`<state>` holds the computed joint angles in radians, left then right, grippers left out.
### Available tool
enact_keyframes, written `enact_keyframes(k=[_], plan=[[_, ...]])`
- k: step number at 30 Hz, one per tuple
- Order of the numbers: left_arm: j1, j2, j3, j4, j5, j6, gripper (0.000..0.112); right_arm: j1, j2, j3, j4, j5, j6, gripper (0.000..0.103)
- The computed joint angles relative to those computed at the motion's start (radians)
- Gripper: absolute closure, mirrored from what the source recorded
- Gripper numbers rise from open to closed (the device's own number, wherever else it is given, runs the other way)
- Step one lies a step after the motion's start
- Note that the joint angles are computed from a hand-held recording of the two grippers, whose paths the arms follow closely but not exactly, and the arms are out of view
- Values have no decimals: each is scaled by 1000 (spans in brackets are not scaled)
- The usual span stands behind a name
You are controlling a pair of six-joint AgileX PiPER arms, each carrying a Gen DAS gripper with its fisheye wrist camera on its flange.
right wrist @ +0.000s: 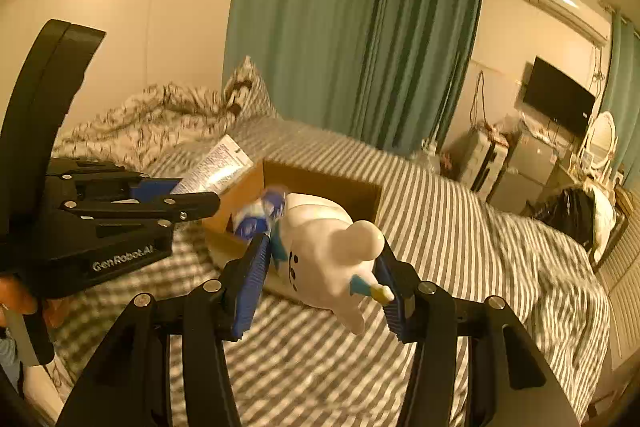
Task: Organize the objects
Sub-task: 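Drop the toothpaste tube and plush toy into the box, opening both tools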
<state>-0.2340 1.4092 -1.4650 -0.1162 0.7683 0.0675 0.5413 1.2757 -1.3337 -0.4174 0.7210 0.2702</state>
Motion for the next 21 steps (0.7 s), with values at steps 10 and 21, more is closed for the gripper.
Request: enact_keyframes(k=[10, 21], plan=[[-4, 301, -354, 73, 66, -38, 92, -138, 237, -286, 221, -41, -226, 52], [27, 585, -567, 37, 142, -3, 92, -249, 558, -576, 398, 9, -317, 52]])
